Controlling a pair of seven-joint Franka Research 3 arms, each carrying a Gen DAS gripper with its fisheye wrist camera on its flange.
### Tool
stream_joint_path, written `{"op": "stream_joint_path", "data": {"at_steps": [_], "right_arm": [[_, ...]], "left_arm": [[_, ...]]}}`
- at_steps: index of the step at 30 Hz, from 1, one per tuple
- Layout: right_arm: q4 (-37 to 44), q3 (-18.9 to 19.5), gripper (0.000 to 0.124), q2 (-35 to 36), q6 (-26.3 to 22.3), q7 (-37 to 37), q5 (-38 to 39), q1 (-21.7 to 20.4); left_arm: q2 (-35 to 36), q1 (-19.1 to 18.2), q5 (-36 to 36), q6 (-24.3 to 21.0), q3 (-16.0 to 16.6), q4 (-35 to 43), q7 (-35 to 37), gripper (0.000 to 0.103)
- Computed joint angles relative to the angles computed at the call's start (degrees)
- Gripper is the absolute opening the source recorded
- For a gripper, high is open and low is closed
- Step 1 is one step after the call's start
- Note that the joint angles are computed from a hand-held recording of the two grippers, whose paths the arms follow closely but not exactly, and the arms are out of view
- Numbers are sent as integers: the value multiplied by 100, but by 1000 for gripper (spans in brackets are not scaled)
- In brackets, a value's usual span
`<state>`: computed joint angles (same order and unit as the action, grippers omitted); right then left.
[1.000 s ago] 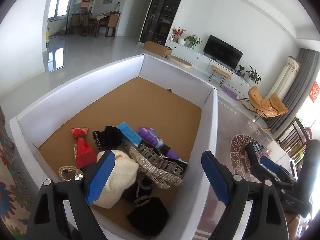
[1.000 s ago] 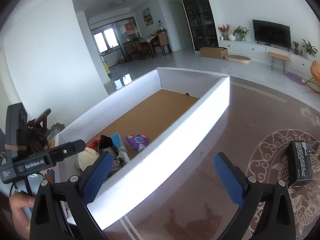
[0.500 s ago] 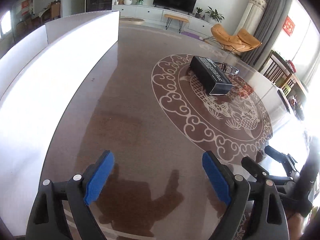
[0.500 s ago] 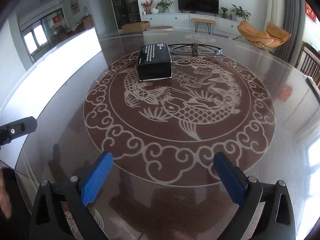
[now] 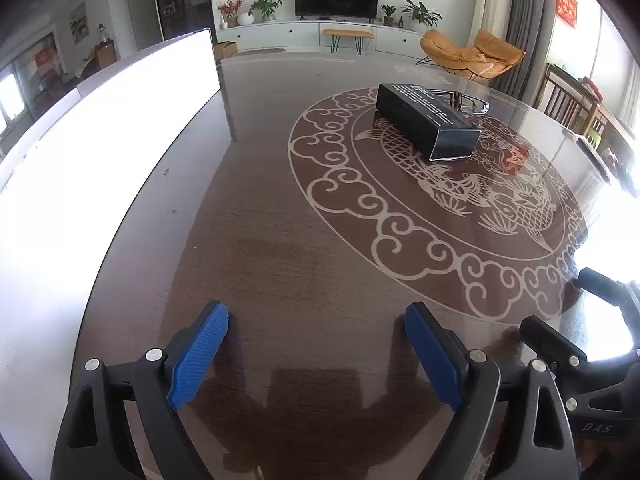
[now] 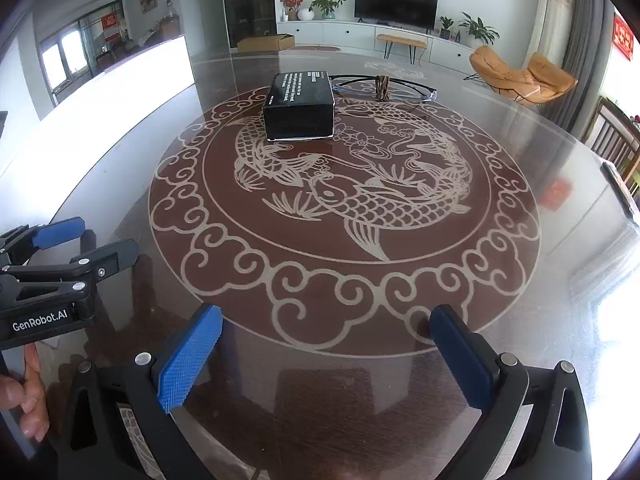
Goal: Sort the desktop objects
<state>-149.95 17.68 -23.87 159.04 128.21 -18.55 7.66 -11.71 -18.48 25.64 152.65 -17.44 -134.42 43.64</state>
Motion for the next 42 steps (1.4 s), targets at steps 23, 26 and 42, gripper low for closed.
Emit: {"op": "stream_joint_path", "data": {"at_steps": [23, 26, 42], "right_arm": [[637, 347, 103, 548, 693, 992, -1018, -1400], [1670, 167, 103, 1488, 351, 1007, -1247, -1505], [3664, -79, 103, 3436, -72, -1797, 82, -495]], "left_arm": [[64, -49, -126, -65, 16, 62, 140, 103], [64, -48, -126, -65, 16, 62, 140, 103], [28, -62, -148, -77, 5, 43, 135, 103]]}}
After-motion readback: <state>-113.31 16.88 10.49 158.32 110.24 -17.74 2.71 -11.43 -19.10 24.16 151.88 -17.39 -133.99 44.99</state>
